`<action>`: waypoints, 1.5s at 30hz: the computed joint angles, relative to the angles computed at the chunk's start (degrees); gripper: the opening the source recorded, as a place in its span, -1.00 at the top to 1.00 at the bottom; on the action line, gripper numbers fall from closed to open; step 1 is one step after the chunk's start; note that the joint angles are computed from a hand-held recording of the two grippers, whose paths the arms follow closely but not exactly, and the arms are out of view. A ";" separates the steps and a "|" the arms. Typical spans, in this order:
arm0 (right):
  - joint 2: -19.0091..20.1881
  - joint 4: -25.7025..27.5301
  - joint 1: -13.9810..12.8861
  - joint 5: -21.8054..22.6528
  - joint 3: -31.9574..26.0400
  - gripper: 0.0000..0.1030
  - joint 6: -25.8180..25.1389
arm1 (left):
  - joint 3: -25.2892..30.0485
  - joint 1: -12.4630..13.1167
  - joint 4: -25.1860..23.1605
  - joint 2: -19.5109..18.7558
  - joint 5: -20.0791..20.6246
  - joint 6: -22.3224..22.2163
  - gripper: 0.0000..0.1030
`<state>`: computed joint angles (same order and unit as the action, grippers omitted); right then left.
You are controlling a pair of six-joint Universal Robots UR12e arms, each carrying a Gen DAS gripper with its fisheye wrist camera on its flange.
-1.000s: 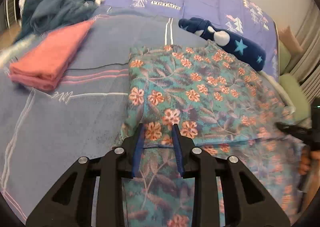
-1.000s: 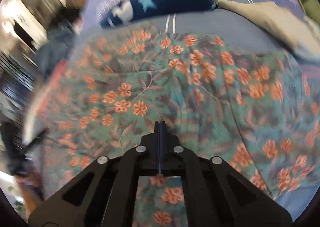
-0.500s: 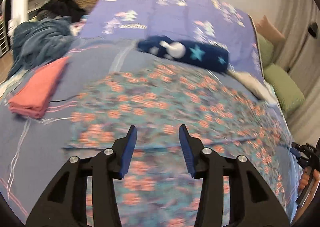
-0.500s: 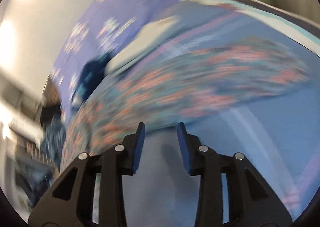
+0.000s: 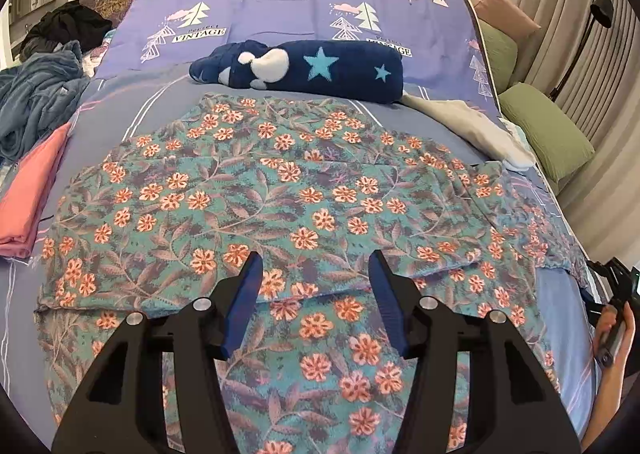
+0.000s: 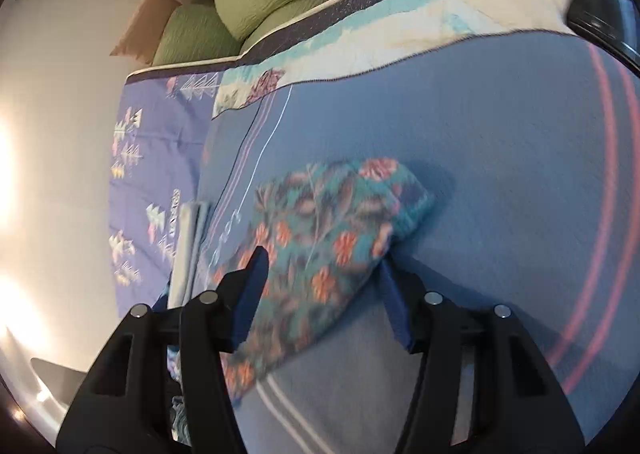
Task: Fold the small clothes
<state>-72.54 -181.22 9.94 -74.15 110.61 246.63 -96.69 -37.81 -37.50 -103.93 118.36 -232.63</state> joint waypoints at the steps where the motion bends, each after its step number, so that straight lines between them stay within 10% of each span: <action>1: 0.09 1.29 0.24 -1.10 -0.67 0.25 -0.03 | -0.34 0.26 0.43 0.09 -0.43 -0.31 -0.08; 3: 0.55 1.63 0.41 -0.48 -1.72 0.88 0.18 | -0.99 0.58 0.74 0.33 -0.34 -1.33 -0.09; 8: 0.69 -3.98 4.76 -4.23 -6.31 0.88 -3.32 | -3.06 1.42 2.14 1.23 0.34 -3.26 -0.18; 13: 5.09 -4.03 13.66 4.21 -18.73 0.89 -22.75 | -5.82 2.15 6.60 2.71 -0.75 -5.30 -0.18; 16: 8.75 2.29 18.51 11.68 -25.51 0.89 -35.85 | -7.72 1.85 8.14 4.22 0.57 -6.04 -0.18; 22: 11.82 24.69 24.93 12.19 -30.12 0.88 -58.21 | -11.49 2.00 10.62 7.12 -0.82 -7.59 -0.18; 31: 10.92 31.14 26.08 11.10 -28.34 0.83 -62.86 | -13.95 4.64 19.27 7.56 -10.35 -8.38 -0.22; 35: 10.38 30.87 26.44 9.96 -27.41 0.83 -63.54 | -12.69 6.13 20.38 6.35 -15.59 -6.99 -0.54; 45: 11.12 31.29 26.37 10.12 -28.42 0.83 -62.64 | -8.53 10.62 18.38 3.02 -29.48 -12.30 -0.54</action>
<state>-61.42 -149.94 36.31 -64.03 82.19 183.99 -105.22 -27.19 -19.12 -100.92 88.87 -244.93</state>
